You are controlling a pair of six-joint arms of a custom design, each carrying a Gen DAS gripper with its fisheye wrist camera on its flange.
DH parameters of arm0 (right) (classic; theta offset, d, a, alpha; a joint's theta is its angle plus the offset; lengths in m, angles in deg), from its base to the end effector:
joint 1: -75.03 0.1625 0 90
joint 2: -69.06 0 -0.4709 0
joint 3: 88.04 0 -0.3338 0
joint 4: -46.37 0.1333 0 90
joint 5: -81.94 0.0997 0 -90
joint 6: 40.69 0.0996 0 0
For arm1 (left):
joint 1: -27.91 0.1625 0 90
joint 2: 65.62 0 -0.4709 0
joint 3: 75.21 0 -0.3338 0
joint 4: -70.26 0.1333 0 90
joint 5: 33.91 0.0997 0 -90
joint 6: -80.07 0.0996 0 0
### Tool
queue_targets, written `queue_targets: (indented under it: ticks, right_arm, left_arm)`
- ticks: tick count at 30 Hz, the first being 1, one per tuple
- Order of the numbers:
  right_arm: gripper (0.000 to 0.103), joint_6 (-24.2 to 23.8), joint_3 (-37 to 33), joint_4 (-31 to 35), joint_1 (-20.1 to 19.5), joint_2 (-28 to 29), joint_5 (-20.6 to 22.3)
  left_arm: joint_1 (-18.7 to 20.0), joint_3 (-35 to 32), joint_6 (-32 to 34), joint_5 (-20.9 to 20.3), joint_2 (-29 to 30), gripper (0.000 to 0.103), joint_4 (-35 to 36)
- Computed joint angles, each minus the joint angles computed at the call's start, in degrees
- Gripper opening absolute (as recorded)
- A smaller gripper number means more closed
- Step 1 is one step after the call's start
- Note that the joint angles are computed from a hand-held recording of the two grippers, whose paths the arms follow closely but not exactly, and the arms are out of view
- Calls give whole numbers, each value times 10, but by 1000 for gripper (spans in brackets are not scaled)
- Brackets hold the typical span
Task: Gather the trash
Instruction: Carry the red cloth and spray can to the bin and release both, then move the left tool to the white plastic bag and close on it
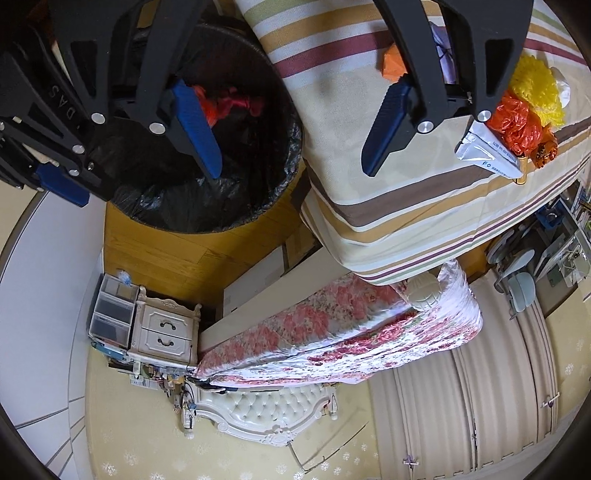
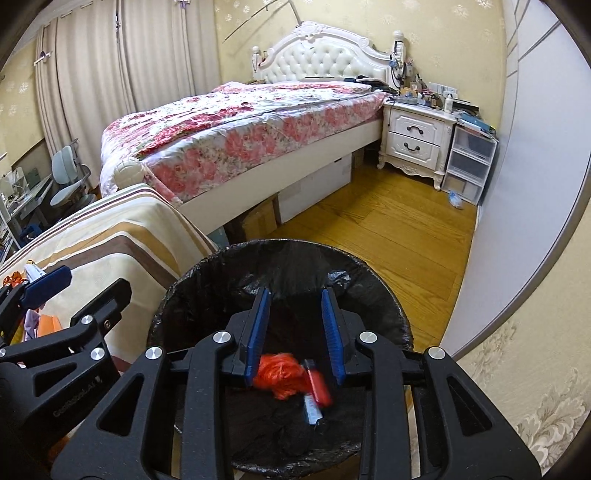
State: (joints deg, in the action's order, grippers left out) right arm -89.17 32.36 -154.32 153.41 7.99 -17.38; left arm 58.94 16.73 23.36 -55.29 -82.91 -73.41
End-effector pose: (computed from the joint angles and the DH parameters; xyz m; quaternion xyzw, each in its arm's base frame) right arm 0.0066 -0.5497 0.3040 0.2506 -0.8633 0.3372 0.2797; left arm -0.4131 -0.5123 -0.0890 0.1186 0.8100 -0.3892 0.4223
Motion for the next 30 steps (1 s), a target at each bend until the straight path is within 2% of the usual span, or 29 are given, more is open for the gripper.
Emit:
queue_targets:
  ticks: [4,8,12,17,21,24,28,30]
  right_arm:
    - [40,-4,15,-10,0,-6,5]
    - [43,-11,38,-13,2,-14,10]
    - [45,-17,68,-14,8,-20,18]
    - [46,-35,112,-25,23,-24,30]
    - [47,-44,138,-37,40,-20,32]
    - [47,-47,150,-39,49,-17,33]
    - [49,-48,160,-50,63,-2,25]
    - [49,-45,165,-52,70,5,20]
  left_arm:
    - [-4,15,-36,-2,-15,78,29]
    - [-16,48,-101,-3,-44,79,76]
    - [-34,91,-205,-2,-81,79,163]
    - [-57,137,-370,-11,-131,80,308]
    - [-72,164,-499,-37,-165,81,418]
    - [-80,191,-578,-64,-190,81,476]
    - [-82,224,-648,-100,-218,81,514]
    - [-78,239,-662,-112,-229,81,512]
